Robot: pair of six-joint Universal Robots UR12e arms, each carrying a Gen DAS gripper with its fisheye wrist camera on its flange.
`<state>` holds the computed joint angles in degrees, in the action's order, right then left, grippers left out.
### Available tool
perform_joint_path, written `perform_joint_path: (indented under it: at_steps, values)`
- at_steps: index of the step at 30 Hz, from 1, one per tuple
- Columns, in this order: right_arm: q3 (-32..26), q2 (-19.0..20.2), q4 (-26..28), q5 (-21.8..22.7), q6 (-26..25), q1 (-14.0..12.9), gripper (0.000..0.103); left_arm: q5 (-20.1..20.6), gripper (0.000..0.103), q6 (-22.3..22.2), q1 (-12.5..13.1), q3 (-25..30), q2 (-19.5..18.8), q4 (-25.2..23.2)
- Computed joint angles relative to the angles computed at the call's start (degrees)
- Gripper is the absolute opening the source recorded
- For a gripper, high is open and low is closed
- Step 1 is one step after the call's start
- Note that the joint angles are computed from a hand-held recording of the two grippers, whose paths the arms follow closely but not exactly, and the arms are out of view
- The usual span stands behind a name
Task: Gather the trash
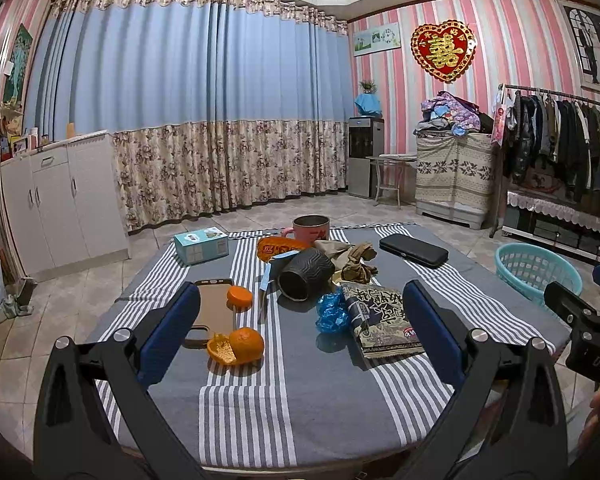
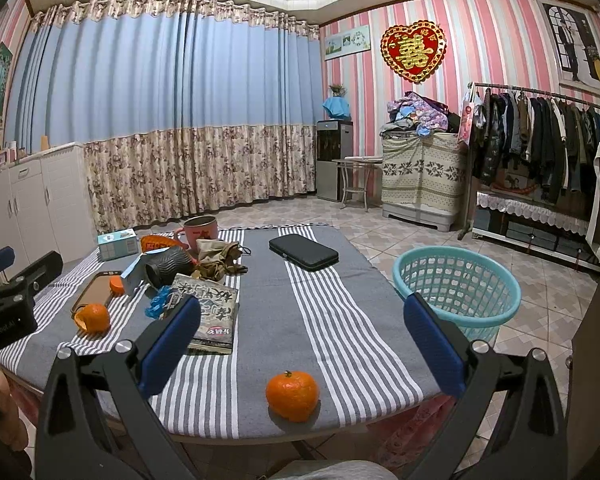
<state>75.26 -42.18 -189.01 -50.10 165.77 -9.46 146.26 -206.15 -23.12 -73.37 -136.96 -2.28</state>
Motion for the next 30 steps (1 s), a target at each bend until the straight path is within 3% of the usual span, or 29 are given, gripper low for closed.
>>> perform_joint_path:
  at_steps: [30]
  values:
    - [-0.1, -0.2, 0.2, -0.3, 0.4, 0.0, 0.099, 0.3, 0.098, 0.4, 0.2, -0.7, 0.7, 0.3]
